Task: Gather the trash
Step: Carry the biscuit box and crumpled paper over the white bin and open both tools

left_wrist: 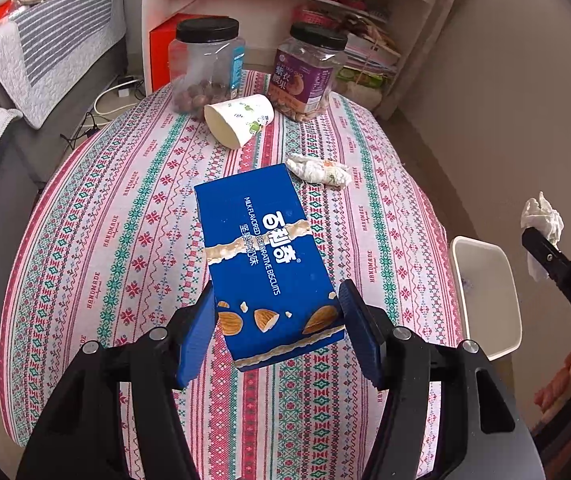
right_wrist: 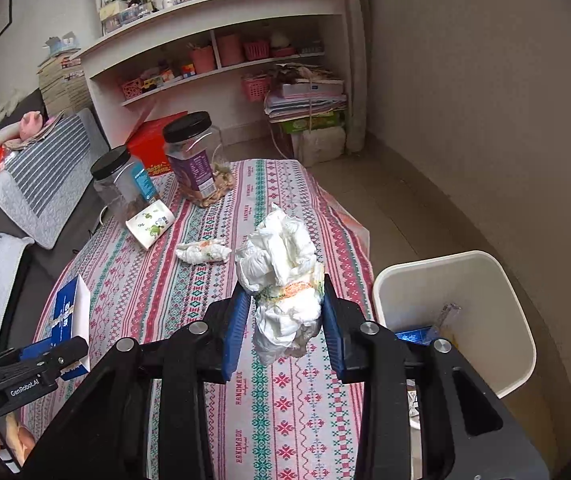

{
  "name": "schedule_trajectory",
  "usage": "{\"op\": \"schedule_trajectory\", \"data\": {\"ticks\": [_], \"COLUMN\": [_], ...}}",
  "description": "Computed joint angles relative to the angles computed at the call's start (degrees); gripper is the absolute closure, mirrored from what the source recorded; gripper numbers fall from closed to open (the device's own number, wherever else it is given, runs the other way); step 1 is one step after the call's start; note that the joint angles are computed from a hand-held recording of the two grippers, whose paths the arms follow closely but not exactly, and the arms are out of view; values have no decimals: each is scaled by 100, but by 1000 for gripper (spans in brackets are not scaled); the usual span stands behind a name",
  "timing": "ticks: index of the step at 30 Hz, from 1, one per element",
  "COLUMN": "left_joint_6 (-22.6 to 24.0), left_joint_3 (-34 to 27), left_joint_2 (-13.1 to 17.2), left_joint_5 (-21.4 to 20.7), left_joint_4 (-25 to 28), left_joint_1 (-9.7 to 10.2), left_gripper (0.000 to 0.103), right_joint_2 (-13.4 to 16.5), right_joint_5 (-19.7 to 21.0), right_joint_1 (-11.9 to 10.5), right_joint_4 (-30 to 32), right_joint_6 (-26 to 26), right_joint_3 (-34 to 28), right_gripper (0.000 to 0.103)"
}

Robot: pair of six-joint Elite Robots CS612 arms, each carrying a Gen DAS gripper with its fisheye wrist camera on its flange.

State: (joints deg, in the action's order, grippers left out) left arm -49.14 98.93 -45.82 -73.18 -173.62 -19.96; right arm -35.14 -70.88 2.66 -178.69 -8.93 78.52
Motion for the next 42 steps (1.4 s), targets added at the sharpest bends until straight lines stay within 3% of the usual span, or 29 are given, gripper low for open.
{"op": "schedule_trajectory", "data": {"ticks": [8,11,15,18,28,33,34,37,42], "left_joint_6": [255,457,699,791,1293,1372,1364,1258,1191], "left_joint_3": [-265,-385,-685,-989,-2098,-2620,-2705,-2820,-2551], "left_joint_2": [145,215,374,527,1038,1295,1340,1405,1280], "left_joint_5": [228,356,193,20,-449,-855,-942,-1148,-847], "left_joint_4": [-147,-251,-210,-60,513,701,743,831,817], "left_joint_1": [-173,-263,-359,-447,-732,-765,-758,-728,-693], "left_gripper": [43,43,43,43,42,42,37,34,31], "right_joint_2": [141,134,57,11,-96,-103,-101,-101,-94], "right_joint_5": [-893,-1297,-1323,-1354,-1170,-1201,-1205,-1153,-1127], "right_joint_1": [-202,-266,-409,-486,-742,-829,-842,-867,-797], "right_joint_4": [-149,-250,-242,-345,-494,-564,-553,-476,-428], "right_joint_6": [740,1006,1442,1710,2213,2403,2433,2515,2352], "right_joint_3": [-270,-285,-253,-216,-129,-119,-125,-133,-152], "right_gripper": [66,45,21,10,7,7,7,7,7]}}
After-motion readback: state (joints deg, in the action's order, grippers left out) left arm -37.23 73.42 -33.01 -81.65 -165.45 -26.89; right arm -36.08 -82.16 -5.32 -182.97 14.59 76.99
